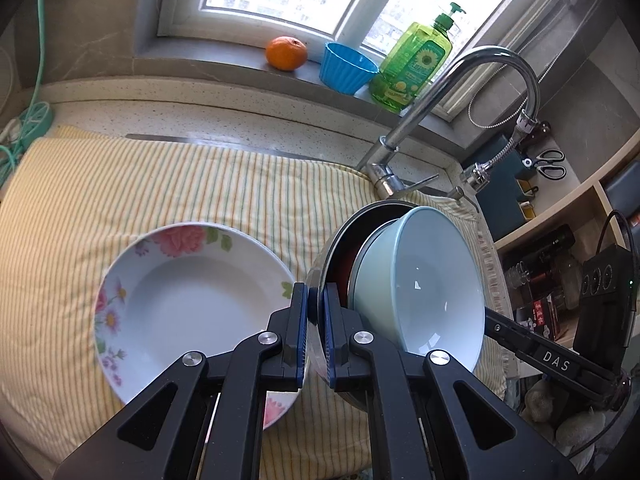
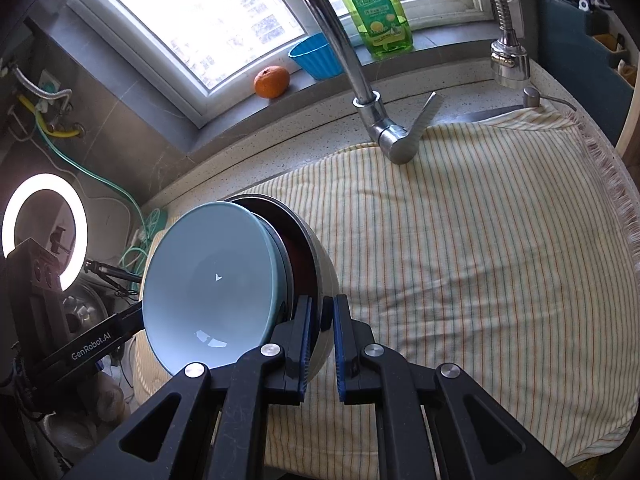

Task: Organize plates and bowls
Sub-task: 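Lift the bowl stack with both grippers and lower it onto the pink-rose plates, then open both grippers to release the bowl stack on the plates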

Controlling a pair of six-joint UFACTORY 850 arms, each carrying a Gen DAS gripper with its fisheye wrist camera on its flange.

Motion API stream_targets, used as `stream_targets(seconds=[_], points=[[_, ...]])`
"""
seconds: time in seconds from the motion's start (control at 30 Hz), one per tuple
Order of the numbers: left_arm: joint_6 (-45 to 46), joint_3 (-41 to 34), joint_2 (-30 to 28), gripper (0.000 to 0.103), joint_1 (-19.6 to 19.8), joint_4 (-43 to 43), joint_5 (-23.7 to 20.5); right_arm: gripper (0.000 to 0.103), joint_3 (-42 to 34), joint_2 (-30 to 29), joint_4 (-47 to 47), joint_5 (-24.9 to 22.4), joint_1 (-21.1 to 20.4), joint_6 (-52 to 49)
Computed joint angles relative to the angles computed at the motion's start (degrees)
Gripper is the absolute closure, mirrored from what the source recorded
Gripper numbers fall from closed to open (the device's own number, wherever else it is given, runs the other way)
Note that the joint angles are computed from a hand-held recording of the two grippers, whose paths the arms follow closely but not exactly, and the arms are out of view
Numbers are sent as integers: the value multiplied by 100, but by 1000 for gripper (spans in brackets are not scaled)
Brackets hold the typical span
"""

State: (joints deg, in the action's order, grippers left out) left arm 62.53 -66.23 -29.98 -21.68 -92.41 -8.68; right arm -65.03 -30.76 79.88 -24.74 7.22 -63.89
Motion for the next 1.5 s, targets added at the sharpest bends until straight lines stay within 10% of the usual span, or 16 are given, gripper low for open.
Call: stream_targets(seconds=[0.63,1.5], points=[[1391,739,443,97,532,-1624,246,94,-739,-531,-728,-203,733,666],[-694,719,209,97,740,422,210,93,-1206,-1043,-1521,-358,944,1481]])
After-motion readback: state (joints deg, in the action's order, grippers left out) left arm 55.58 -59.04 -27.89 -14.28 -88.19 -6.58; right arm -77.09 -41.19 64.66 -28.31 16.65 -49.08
